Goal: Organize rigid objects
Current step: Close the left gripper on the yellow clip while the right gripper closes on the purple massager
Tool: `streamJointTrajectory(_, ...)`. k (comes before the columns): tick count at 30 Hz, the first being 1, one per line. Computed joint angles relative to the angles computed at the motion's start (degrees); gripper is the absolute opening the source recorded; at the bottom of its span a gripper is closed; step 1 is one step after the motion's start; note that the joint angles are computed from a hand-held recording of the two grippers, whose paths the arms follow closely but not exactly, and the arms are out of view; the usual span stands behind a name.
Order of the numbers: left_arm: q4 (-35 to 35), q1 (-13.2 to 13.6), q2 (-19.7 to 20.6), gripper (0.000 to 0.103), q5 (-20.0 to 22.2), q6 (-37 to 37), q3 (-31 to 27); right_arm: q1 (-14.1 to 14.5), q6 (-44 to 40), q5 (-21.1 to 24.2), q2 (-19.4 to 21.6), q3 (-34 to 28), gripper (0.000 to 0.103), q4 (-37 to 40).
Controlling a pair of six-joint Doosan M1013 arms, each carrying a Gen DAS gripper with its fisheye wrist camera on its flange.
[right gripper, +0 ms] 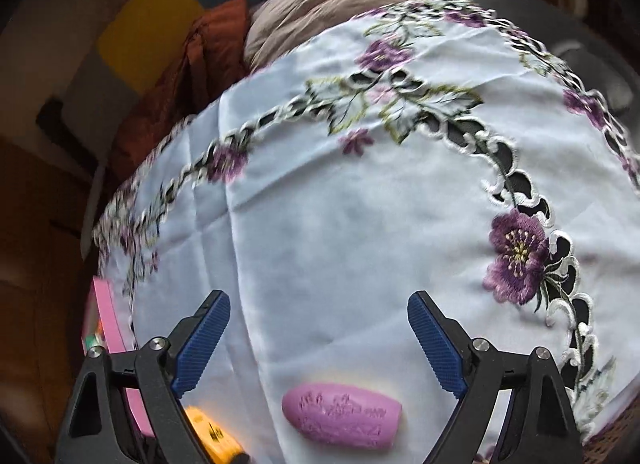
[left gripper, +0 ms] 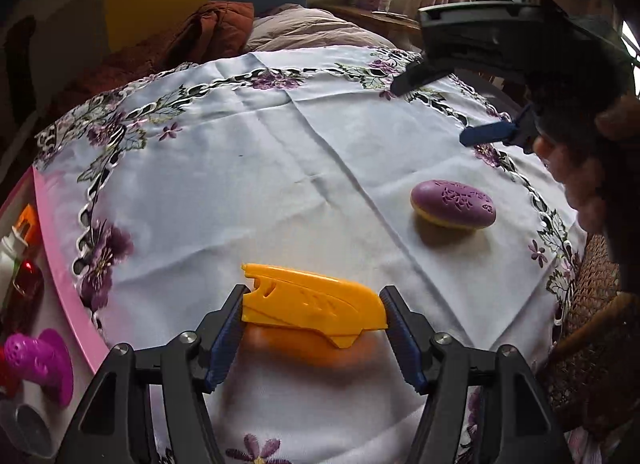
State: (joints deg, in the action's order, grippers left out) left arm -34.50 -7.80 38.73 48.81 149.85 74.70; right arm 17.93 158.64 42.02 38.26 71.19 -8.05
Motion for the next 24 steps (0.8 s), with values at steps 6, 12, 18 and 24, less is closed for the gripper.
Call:
streamJointTrajectory(6, -2.10, 0.57, 0.15, 0.067, 0.60, 0.37, 0.01, 1.39, -0.57, 5.03, -0.63, 0.01, 0.095, 1.05)
streamJointTrajectory(12, -3.05, 1.11, 0.13, 0.067, 1.28, 0.54, 0.07, 2.86, 1.81, 7.36, 0.44, -0.99, 0.095, 1.02)
streamJointTrajectory(18, -3.55, 1.62, 0.06, 0.067, 1.87, 0.67, 0.13, 4.33, 0.05, 15.19, 4.07, -6.39, 0.076, -3.19)
streamJointTrajectory(24, -4.16, 1.84, -0.13, 0.067, 1.69, 1.38, 0.59, 4.65, -3.81, 16.70, 5.36, -8.86, 0.077, -4.87)
